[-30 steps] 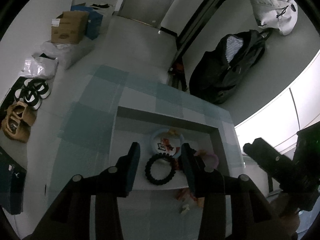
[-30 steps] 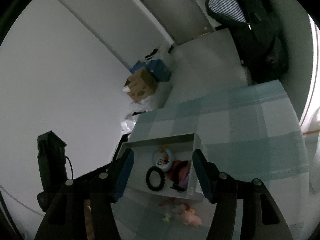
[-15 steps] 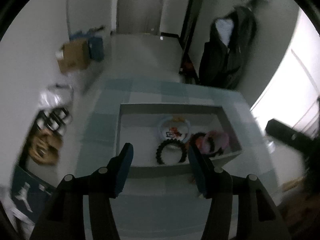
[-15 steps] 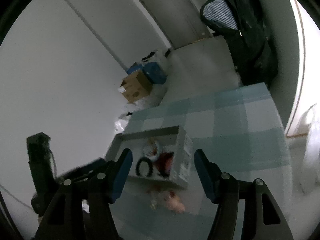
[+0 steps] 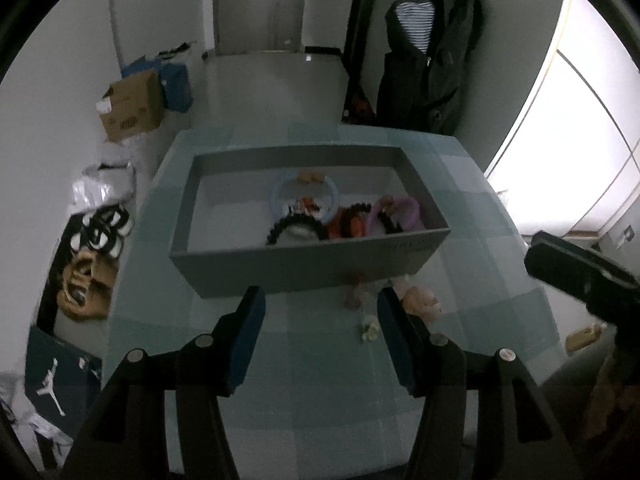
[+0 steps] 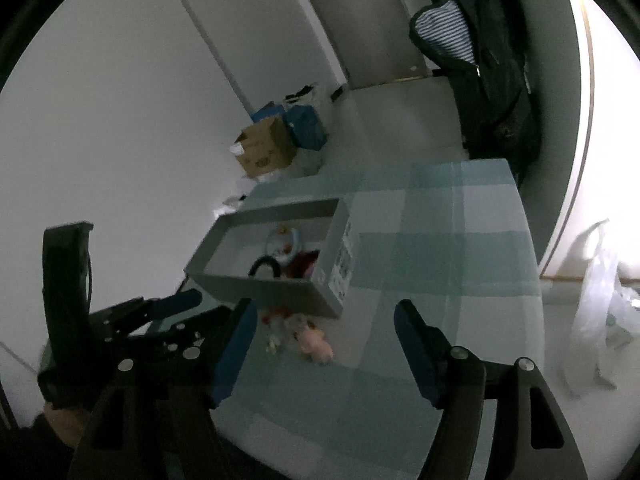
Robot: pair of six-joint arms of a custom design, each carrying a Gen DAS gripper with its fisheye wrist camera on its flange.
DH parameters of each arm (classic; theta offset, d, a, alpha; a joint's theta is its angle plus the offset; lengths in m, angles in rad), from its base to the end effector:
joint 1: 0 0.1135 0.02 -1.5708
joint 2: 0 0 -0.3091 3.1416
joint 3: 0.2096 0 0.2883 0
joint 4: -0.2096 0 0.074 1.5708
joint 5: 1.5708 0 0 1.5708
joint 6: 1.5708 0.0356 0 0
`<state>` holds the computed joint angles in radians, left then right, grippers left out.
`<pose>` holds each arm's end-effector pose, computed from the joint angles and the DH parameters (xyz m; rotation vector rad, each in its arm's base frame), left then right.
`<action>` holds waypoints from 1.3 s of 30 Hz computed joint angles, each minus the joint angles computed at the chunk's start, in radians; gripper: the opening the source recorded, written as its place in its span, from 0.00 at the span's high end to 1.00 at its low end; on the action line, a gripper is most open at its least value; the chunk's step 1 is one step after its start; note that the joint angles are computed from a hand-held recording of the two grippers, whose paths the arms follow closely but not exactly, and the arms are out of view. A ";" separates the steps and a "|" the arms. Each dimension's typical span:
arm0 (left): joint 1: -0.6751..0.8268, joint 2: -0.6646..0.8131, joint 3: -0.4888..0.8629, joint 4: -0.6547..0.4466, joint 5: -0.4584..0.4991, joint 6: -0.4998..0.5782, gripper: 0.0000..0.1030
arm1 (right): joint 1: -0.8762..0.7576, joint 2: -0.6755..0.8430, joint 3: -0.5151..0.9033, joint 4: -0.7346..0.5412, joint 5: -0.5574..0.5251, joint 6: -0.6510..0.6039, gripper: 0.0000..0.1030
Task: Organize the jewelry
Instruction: 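Move both tools back from the box to the remaining items, then grasp the pink pig plush with the right tool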
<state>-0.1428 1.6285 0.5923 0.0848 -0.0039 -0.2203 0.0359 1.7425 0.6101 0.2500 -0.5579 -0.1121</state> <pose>0.2937 -0.0421 0.1208 -0.0995 2.5261 -0.1412 0.3121 0.0301 0.1077 -0.4165 2.3379 0.6438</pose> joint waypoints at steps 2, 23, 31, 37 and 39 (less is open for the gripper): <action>0.002 0.001 -0.001 -0.006 0.013 -0.023 0.48 | 0.009 -0.001 -0.018 0.009 0.019 -0.020 0.26; 0.041 -0.016 -0.054 -0.008 0.066 -0.088 0.31 | 0.144 0.127 0.003 0.018 0.185 -0.057 0.18; 0.088 0.029 -0.026 -0.029 0.118 -0.086 0.31 | 0.188 0.185 0.076 -0.039 0.173 -0.047 0.19; 0.102 0.037 -0.021 -0.036 0.159 -0.076 0.31 | 0.211 0.197 0.089 -0.033 0.194 -0.045 0.36; 0.105 0.034 -0.021 -0.039 0.164 -0.075 0.31 | 0.222 0.201 0.095 -0.035 0.224 -0.050 0.45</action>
